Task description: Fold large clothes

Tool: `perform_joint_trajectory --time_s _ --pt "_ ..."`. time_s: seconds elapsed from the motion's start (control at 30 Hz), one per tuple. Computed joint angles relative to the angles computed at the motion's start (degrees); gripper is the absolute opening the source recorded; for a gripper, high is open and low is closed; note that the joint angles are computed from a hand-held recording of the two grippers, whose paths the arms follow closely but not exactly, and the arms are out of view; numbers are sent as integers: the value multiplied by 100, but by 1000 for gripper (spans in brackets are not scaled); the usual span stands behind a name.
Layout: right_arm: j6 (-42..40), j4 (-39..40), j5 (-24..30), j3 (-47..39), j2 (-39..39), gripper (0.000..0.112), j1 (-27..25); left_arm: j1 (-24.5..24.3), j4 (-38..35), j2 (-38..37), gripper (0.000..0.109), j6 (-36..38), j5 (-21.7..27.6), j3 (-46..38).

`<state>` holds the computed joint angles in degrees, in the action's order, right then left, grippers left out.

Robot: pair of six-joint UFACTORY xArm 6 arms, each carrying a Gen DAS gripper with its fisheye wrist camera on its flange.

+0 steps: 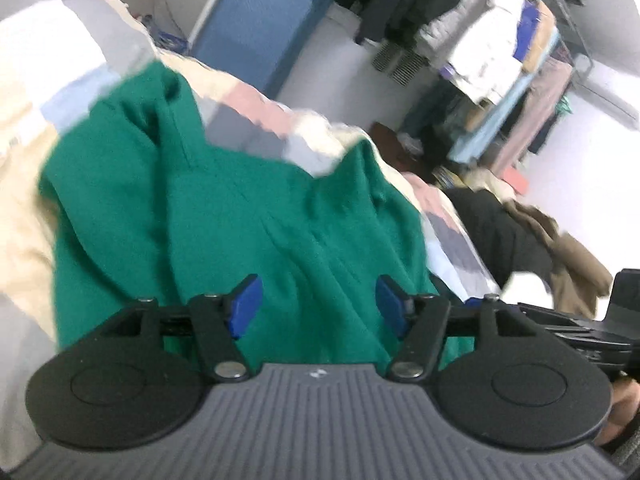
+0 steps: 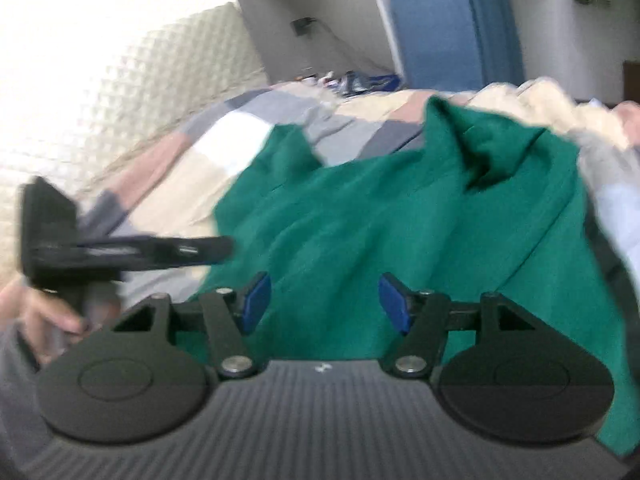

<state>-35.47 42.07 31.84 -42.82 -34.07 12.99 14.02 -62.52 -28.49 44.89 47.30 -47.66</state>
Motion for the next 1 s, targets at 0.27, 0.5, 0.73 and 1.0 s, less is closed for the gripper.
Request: perform_joint_trajectory --time_s 0.27,0.5,0.73,1.0 --pt "468 -425 -653 -2146 2899 62 -277 -96 681 2505 67 -1090 -1041 -1996" --pt "739 -343 -612 -3645 4607 30 -297 -407 1231 3970 20 -1580 -1025 -3533" --pt "-1074 1738 -845 -4720 5172 15 -582 -483 548 4786 11 -1449 -1394 -4841" --pt "1595 -1193 -893 -6903 7089 8 -547 -815 3249 6845 11 -3656 -1596 -7288"
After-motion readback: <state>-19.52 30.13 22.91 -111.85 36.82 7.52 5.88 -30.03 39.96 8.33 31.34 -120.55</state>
